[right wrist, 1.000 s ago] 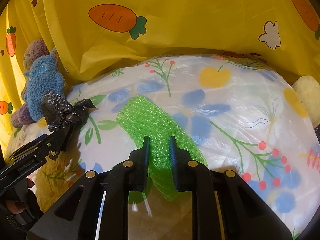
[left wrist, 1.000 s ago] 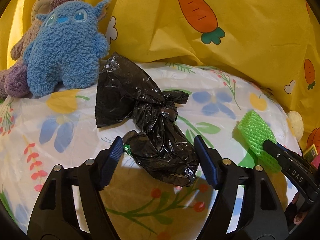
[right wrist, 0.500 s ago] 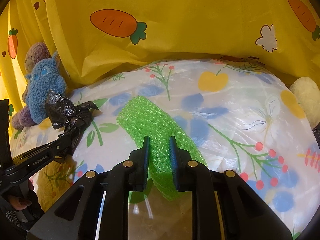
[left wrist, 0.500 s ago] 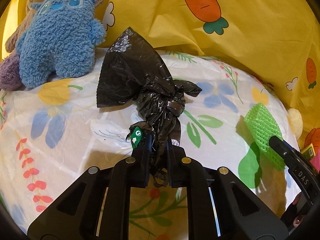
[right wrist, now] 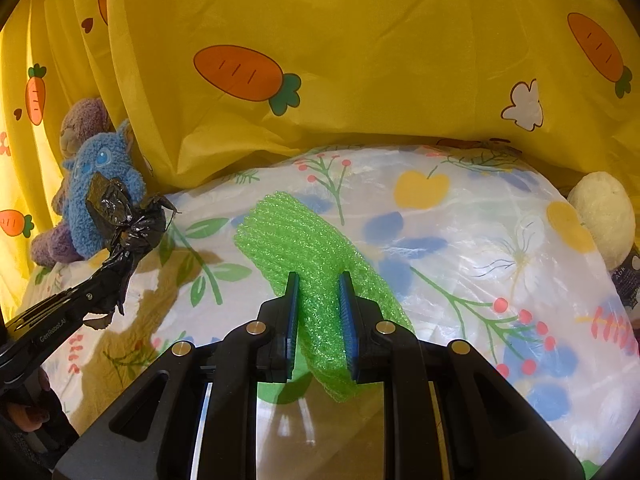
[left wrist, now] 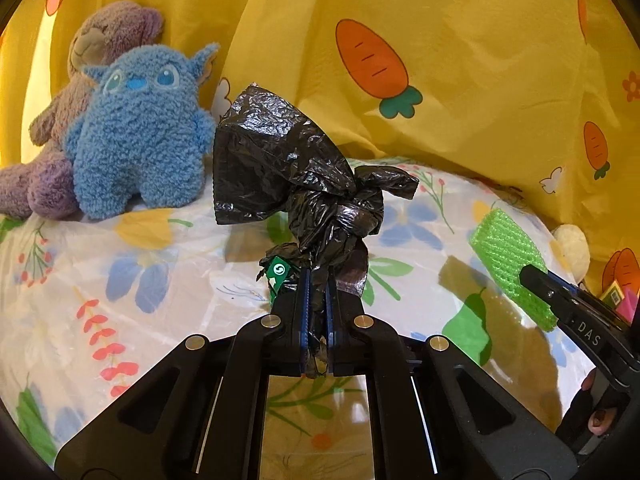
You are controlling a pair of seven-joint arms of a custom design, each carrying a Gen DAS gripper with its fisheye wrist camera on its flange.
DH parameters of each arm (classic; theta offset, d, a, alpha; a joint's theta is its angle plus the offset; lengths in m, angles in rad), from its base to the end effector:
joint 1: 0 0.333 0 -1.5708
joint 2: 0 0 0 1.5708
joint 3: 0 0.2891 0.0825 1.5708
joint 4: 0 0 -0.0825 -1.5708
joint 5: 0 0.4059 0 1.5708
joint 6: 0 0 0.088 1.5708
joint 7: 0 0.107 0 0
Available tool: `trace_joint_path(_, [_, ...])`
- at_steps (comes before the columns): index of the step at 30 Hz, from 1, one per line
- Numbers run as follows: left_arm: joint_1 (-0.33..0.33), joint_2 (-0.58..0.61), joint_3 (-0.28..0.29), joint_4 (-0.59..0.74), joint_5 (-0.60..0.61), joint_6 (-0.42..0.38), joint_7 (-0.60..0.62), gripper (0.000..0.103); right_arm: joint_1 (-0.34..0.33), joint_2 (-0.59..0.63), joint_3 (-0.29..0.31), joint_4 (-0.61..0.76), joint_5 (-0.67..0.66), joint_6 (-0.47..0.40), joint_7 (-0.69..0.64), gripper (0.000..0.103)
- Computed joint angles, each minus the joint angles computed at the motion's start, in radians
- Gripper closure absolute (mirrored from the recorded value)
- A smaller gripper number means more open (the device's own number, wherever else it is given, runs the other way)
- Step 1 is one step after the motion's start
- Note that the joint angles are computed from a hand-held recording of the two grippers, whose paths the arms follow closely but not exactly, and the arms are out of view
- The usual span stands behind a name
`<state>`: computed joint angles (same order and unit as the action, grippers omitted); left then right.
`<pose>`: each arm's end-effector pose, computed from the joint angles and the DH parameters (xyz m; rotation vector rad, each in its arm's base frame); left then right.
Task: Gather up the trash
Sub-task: 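Lift and carry the black bag and green sleeve over the pink bucket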
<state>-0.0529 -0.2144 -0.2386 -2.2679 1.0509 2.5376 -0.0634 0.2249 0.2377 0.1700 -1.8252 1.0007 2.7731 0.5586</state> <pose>0.5159 -0.1688 0.4549 -2.0359 1.1083 -0.6775 0.6367 0.2178 0.4347 -1.9475 1.0766 -0.2823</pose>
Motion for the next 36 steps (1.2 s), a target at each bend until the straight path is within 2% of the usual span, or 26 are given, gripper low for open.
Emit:
trace_joint_path(6, [-0.027,-0.059,-0.047,-0.012,0.055,-0.059,-0.030,0.097,0.000,-0.136,-0.003,-0.118,0.160,0.002,-0.169,0.083])
trace_joint_path(15, [-0.080,-0.091,-0.105,-0.009,0.088,-0.092,-0.074,0.097,0.059,-0.354,-0.106,-0.312,0.381,-0.027,-0.369,0.083])
trace_joint_path(21, [-0.118,-0.065,-0.121,0.022,0.103,-0.091,-0.075,0.097,0.077,-0.472,-0.169,-0.423,0.462,-0.023,-0.454,0.083])
trace_joint_path(30, [-0.194,0.080,-0.127,0.174,0.154,-0.080,-0.026,0.097,0.051,-0.573,-0.235,-0.506,0.546,0.021,-0.509,0.083])
trace_joint_path(36, [-0.276,0.257,-0.091,0.369,0.189,-0.010,0.052,0.097,0.000,-0.586,-0.259,-0.498,0.667,0.087,-0.604,0.083])
